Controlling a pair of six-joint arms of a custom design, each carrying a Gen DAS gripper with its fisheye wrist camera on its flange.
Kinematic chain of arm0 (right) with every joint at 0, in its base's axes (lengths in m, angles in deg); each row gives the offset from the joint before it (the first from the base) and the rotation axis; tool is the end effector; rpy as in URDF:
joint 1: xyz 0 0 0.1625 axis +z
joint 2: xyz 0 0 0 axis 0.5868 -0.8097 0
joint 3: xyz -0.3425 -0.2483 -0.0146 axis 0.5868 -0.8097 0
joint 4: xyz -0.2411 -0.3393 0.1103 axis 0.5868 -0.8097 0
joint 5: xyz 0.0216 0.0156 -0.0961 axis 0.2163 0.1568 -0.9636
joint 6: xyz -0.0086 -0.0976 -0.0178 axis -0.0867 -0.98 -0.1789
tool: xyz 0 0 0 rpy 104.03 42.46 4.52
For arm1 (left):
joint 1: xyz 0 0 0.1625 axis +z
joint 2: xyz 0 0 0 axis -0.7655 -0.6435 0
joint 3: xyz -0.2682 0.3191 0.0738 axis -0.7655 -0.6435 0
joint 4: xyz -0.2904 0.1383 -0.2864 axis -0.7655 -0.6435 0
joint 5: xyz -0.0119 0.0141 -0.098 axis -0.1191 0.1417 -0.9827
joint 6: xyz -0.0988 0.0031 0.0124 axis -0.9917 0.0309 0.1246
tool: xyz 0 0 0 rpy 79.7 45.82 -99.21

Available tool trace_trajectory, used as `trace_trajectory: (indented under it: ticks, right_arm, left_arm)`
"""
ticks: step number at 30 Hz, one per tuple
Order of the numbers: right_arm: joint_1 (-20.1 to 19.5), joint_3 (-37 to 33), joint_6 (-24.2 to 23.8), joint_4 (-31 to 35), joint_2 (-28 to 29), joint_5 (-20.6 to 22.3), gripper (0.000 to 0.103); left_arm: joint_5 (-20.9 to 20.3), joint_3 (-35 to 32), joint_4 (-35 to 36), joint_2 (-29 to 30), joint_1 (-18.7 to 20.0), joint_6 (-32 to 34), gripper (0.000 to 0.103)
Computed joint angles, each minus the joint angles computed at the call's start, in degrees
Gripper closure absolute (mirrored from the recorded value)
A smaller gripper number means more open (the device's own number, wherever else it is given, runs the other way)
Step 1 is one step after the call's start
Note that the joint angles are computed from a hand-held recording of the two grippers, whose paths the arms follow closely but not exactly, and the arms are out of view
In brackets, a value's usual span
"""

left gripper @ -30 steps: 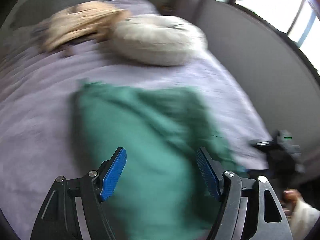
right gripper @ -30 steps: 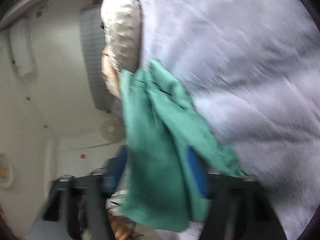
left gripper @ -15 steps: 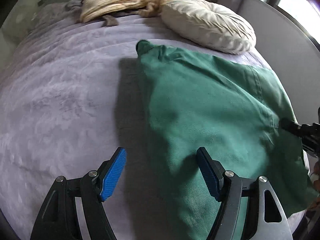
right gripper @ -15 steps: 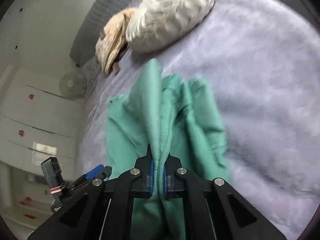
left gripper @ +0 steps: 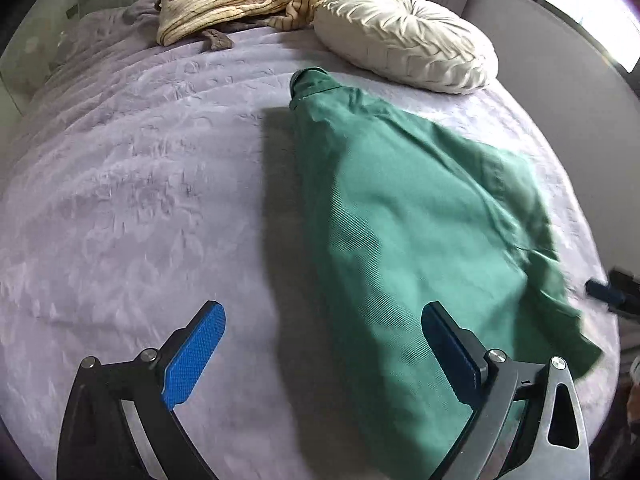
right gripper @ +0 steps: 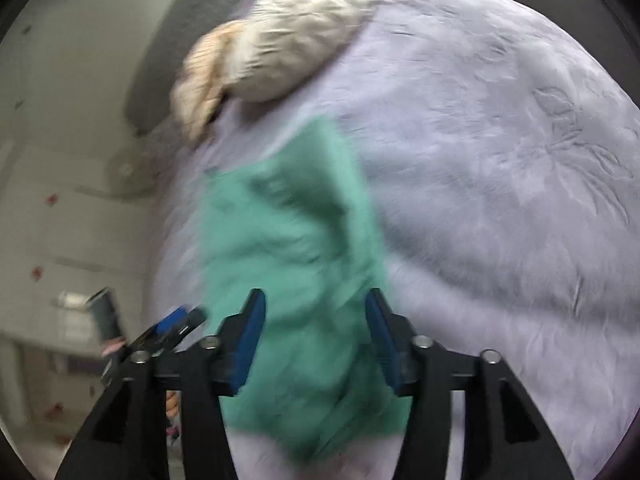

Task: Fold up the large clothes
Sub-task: 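Fold the jacket over once more with both grippers and release it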

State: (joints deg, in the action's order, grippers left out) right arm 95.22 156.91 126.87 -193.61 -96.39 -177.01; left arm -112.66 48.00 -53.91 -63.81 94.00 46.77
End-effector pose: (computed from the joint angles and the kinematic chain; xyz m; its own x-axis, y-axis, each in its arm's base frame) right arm 0.2965 -0.2436 0.2793 -0.7866 0.5664 -0.2458 0.5301 0.4155 -0.7392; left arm -0.2865 -0.5094 0.2642 -0.5040 0.8085 -0.3039 0.7909 0.5734 0.2137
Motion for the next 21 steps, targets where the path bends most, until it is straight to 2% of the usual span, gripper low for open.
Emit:
trace_trajectory:
  ticks: [3,5,6,7,8,10,11,13,14,16,21]
  right_arm:
    - [1.33,-2.5,2.8,8.35,1.6,4.56,0.046]
    - [1.3,-4.04,5.68,15.3,2.9,6.27,0.065]
    - [1.38,-4.45,7.17,17.73,3.33,6.64,0.092]
    - [1.58,-4.31,8.81,19.21,3.42,6.52,0.095]
    - [2.27,-3.96,11.9,21.66,3.37,5.68,0.095]
    - [1.23,-3.37,15.11,25.88,2.56,5.09,0.098]
    - [1.22,-1.37,18.11,25.26,1.61,5.49,0.098]
    - [1.0,3.74,21.83,18.36,0.24,6.39,0.101]
    - [0.96,6.11,22.55,13.42,0.41,6.44,0.101]
    - [1.08,7.3,23.44,9.97,1.23,6.14,0.102]
    - [2.73,4.09,25.24,16.36,0.59,6.1,0.102]
  left_arm:
    - [-3.25,0.19,4.6,-1.8,0.02,-1.79,0.004]
    - [-3.49,1.61,6.84,-2.99,-0.41,-1.33,0.004]
    - [-2.79,2.7,7.68,-3.71,-0.73,-0.7,0.004]
    - [-1.78,3.98,8.18,-4.52,-0.99,-0.1,0.004]
    - [-0.88,5.28,8.4,-5.38,-1.0,0.68,0.004]
    - [-1.13,7.0,8.45,-6.84,0.08,1.57,0.003]
    - [-2.22,7.25,8.62,-7.26,1.09,1.41,0.003]
    - [-2.48,7.53,9.06,-7.49,1.81,0.93,0.0]
    - [-1.96,8.13,8.61,-7.85,1.73,1.21,0.0]
    - [-0.7,9.7,7.01,-8.97,1.07,2.52,0.0]
    - [-0.3,10.1,6.75,-9.56,0.87,1.68,0.0]
